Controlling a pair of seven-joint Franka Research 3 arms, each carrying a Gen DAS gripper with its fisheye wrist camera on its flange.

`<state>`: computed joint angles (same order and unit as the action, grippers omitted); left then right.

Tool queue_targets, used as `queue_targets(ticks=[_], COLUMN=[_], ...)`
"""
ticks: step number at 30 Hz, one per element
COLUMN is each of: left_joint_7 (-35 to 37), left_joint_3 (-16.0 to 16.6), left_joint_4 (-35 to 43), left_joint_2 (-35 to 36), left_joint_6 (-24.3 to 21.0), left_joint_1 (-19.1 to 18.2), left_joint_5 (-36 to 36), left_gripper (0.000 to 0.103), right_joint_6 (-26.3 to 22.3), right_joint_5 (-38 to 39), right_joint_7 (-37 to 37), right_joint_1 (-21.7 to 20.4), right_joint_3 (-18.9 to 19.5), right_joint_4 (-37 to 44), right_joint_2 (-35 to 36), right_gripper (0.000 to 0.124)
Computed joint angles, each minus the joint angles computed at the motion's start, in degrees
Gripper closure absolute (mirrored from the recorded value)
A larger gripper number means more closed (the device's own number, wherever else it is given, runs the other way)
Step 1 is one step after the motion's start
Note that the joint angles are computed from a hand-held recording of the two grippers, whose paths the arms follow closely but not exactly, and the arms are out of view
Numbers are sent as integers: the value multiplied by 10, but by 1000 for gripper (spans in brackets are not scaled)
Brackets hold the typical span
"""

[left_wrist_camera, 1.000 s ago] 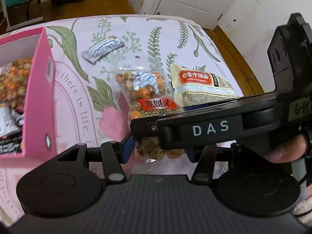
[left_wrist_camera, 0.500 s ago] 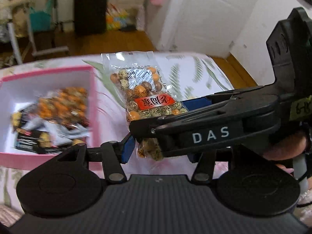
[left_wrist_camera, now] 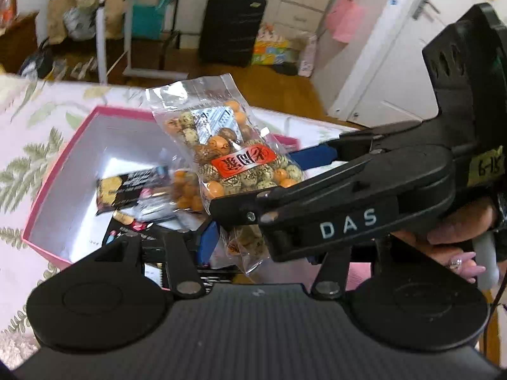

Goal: Organize snacks
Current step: 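Carry both red-label peanut bags into the pink box and release them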

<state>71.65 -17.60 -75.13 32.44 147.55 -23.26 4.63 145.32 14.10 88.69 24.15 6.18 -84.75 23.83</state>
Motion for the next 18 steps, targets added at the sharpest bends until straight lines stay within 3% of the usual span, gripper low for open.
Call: queue_targets(ticks=[4,8,12,14,18], left_joint_7=[-11,-29,0,15,37], left_joint_3=[4,8,-7,-11,-17], left_joint_4=[33,41,39,31,17], left_joint_2=[28,36,41,39,28], left_joint_6=[-36,-57,-67,-56,-39], left_joint_1=[5,0,11,16,27], left_joint_5=[-14,-14,-29,-36,-49], left_gripper=[48,40,38,38,38], right_joint_6=[-73,-119,-164,-164,-116], right_joint_5=[18,34,42,38,65], right_joint_7=[-67,-137,-168,-154,-144], right_joint_1=[-19,-27,-28,-23,-34], right_joint_3=[18,27,22,10,13], right_joint_4=[97,146,180,177,124], right_joint_2=[68,103,122,121,88], right_gripper=[34,34,33,33,33])
